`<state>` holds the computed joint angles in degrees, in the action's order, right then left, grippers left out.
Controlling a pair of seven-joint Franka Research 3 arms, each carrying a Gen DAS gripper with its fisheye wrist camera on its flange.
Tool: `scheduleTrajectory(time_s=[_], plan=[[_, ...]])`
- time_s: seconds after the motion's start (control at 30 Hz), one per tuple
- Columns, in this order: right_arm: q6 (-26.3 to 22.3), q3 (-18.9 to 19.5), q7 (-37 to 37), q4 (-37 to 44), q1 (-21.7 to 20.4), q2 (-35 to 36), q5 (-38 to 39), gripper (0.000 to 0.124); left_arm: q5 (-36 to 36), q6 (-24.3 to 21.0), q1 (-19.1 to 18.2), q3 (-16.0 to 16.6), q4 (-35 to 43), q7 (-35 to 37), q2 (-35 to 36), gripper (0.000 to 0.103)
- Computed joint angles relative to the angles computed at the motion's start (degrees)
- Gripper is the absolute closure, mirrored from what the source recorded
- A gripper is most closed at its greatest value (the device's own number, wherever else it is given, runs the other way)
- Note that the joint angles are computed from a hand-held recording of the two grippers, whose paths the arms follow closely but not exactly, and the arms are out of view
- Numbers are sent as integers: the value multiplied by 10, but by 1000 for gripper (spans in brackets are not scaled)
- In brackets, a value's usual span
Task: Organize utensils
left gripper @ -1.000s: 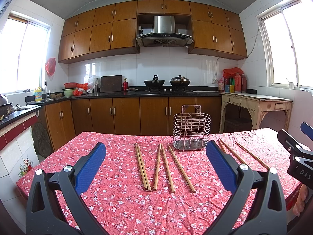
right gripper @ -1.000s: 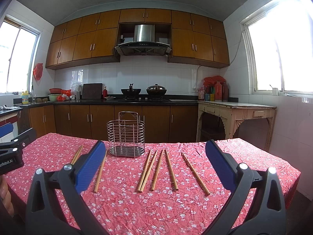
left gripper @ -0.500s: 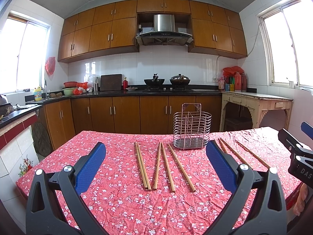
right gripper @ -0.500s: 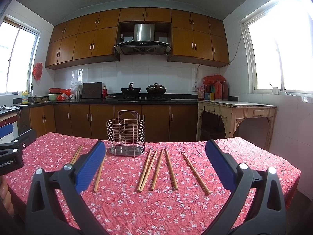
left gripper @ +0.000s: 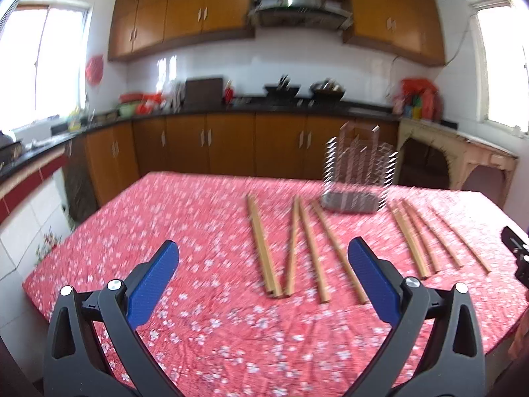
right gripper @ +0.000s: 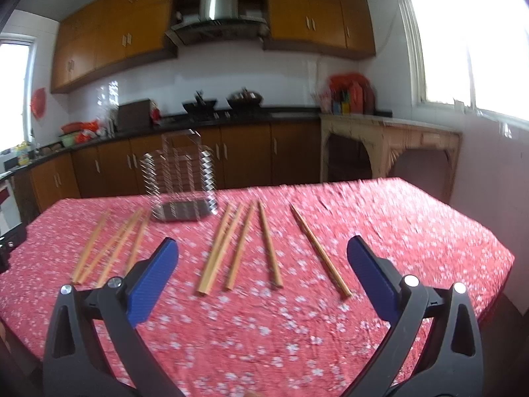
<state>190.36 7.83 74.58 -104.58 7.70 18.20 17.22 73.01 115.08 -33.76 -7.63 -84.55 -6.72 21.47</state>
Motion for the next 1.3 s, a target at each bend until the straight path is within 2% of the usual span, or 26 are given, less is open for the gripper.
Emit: scheduleTrajectory(time_s=[0.03, 0.13, 0.2, 0.27, 0.33, 0.37, 0.43, 0.5, 0.53, 0.63, 0.7, 0.77, 0.9, 1.07, 1.17, 1.27, 1.3], plan=[[-26, -38, 0, 20, 30, 11, 15, 25, -13, 3, 6, -1, -1, 5, -1, 2], [-103, -99, 46, 81, 61, 51, 10, 25, -52, 26, 29, -2, -16, 12, -10, 2], [-154, -113, 73, 126, 58, 79, 3, 27, -82, 46, 48, -3, -22, 31, -14, 2], [-212, -135, 109, 179, 62, 111, -19, 37, -112, 56, 62, -3, -15, 57, -7, 2], [-290, -135, 131, 250, 48, 150, -38, 52, -136, 79, 77, -1, -16, 82, -5, 6], [-325, -133, 140, 285, 42, 170, -48, 55, -150, 84, 83, -1, -14, 98, -3, 12], [-363, -125, 148, 327, 30, 195, -61, 62, -165, 98, 91, 2, -16, 117, -2, 19], [-407, -126, 158, 377, 26, 226, -82, 68, -191, 109, 101, 2, -10, 146, 4, 31], [-421, -127, 162, 396, 25, 238, -91, 70, -200, 119, 106, 4, -9, 156, 7, 32], [-470, -126, 174, 456, 24, 276, -114, 76, -242, 134, 116, 3, 3, 195, 20, 45], [-488, -118, 172, 474, 18, 287, -116, 80, -275, 159, 126, 0, 3, 220, 26, 51], [-481, -118, 173, 467, 20, 285, -123, 80, -294, 167, 126, 1, 11, 241, 34, 57], [-485, -117, 175, 480, 21, 292, -130, 81, -327, 154, 121, 5, 50, 285, 64, 67], [-499, -117, 184, 518, 24, 315, -135, 79, -340, 149, 110, 16, 74, 308, 81, 68], [-501, -117, 189, 529, 27, 322, -140, 79, -349, 131, 107, 21, 107, 327, 102, 69], [-505, -117, 188, 541, 26, 330, -142, 85, -354, 109, 104, 30, 136, 337, 118, 80], [-508, -116, 189, 550, 25, 335, -142, 96, -356, 104, 104, 33, 140, 335, 120, 84]])
